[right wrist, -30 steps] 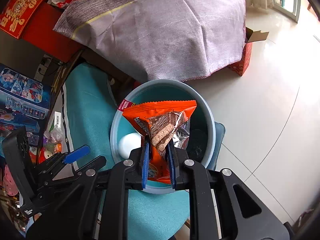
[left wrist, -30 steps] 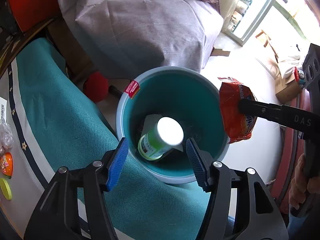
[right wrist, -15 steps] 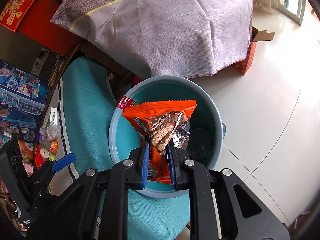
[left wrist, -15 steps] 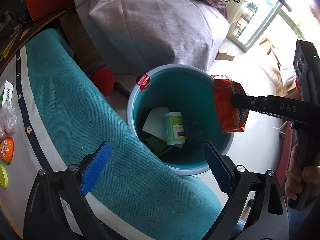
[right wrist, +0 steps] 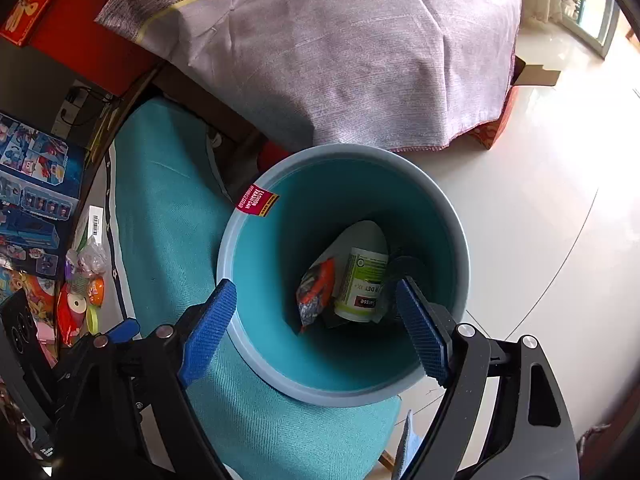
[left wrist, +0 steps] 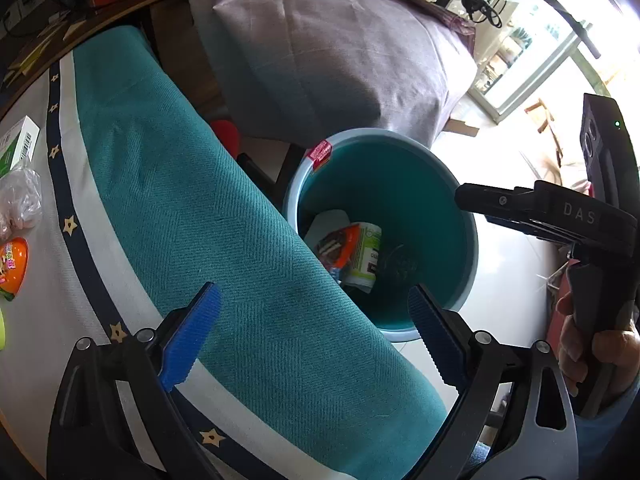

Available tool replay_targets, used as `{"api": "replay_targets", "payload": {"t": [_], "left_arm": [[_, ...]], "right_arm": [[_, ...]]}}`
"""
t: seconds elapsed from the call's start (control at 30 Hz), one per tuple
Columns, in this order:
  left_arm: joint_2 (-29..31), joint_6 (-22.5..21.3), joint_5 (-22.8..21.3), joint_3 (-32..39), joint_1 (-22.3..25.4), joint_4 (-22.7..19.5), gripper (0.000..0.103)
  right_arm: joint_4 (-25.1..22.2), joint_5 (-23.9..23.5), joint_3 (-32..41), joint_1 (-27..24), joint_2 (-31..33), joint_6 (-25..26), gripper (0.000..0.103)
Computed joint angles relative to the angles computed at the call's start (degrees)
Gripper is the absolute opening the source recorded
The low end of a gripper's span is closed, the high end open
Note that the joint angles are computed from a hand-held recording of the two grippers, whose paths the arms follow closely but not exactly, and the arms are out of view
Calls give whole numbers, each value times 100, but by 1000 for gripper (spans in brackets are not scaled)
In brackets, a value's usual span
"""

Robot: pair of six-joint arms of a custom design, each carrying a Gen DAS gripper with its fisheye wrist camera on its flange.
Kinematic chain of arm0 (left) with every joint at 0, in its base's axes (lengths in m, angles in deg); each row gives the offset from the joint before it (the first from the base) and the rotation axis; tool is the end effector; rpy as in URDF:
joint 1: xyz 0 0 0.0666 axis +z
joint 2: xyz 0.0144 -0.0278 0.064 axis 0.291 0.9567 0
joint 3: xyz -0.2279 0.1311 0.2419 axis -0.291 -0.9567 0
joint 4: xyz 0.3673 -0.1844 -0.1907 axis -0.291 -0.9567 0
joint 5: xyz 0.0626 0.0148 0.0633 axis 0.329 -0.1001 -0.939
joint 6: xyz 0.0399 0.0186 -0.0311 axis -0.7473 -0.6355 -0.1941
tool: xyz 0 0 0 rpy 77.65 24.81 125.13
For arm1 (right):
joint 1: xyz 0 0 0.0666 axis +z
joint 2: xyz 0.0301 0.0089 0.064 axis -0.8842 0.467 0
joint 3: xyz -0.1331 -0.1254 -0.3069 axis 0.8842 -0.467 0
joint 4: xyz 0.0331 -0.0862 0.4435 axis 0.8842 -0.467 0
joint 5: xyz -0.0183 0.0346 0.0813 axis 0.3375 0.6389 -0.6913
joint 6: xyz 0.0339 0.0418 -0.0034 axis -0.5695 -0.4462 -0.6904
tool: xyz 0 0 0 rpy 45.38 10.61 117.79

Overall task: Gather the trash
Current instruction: 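Open the right gripper to drop the snack bag into the bin, then move the left gripper to the red plastic bag while the right approaches the clear plastic bag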

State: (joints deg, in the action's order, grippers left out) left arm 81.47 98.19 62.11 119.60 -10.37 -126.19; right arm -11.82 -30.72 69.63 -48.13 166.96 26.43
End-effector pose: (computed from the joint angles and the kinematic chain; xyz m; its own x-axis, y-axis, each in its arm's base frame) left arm 0.6204 -0.3250 0.4185 -0.9306 0.1589 -0.3296 0.2358 0.9493 -0.2079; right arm 0.5978 0.1575 0.3756 -0.9131 0.2982 -0.2782 0.1648 0.8939 0.4169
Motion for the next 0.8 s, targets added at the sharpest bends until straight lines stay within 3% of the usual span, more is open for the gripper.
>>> {"api": "replay_targets", "payload": {"t": [0.13,0.47,0.8], "left_arm": [[-114,-2,68,-167,5,44,95],[-576,20,100,-749,106,250,95],[-1405,170,-22,-1693,363,610,95]], "right_arm": [[-203,92,72,34,42,-71,85],[-483,258,227,248,63,-90,85],[-746,403,694,689,216,79,85]]}}
